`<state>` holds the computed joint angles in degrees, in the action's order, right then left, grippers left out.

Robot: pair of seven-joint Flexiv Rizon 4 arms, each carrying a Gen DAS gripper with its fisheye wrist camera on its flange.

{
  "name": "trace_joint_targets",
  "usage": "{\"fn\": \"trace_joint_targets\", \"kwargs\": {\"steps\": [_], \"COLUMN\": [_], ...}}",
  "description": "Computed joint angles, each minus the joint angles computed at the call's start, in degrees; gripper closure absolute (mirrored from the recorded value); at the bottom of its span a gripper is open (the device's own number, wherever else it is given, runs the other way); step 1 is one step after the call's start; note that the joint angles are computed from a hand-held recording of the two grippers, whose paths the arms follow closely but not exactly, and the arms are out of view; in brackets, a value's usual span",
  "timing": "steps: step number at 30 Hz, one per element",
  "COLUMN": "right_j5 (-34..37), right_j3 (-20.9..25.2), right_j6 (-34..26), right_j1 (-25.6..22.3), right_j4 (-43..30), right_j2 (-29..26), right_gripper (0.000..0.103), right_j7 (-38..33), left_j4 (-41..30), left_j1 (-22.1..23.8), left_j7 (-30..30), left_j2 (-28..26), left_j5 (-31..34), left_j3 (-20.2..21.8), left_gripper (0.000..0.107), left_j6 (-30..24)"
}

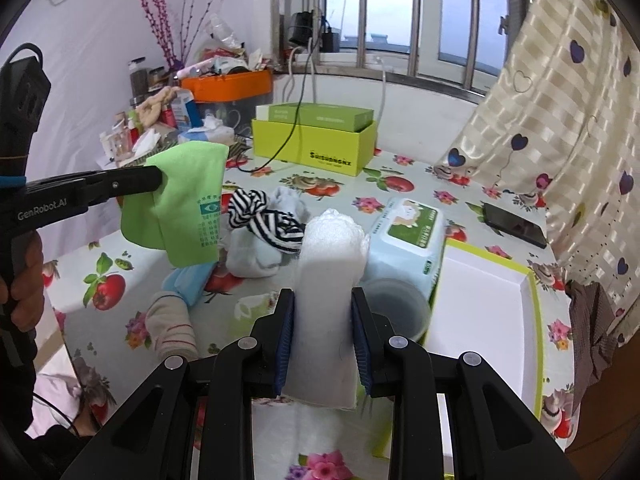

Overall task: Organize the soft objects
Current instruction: 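Carry the white towel and green cloth with both tools to the white tray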

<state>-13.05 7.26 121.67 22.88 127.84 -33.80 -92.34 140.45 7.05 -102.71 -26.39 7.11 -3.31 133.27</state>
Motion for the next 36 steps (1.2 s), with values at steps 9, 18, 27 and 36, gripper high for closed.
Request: {"fn": "trace_joint_targets", "kwargs": {"steps": [9, 18, 27, 36], "right_j5": [-0.5, -1.5, -2.6, -5.4], "right_j3": [-0.2, -0.3, -0.8, -0.3], "right_j6": [0.6, 0.7, 0.3, -1.3], "right_j1": [-2.8, -6.0, -9.4, -13.4], "right_j4": [0.1, -0.7, -1.8, -4.1], "right_j2": [-0.1, -1.1, -2.4, -4.9], "right_gripper": [0.077, 0.077, 0.077, 0.077], "right_j7": [0.9, 2.4, 4.3, 6.8], "left_j4": [-4.1, -8.2, -12.2, -17.4], "left_j1": [-2.1, -2.8, -3.9, -4.7], "left_j7": [1.4, 2.3, 4.0, 6.2], "left_j2": [-0.7, -1.6, -2.1, -3.8], "left_j5": [-0.4, 0.3, 0.1, -0.3], "left_j3": [-2.0, -4.3, -6.6, -9.4], "left_gripper": [0.1, 0.1, 0.1, 0.1], "left_j6": [-3.7, -7.7, -11.2, -15.7]}}
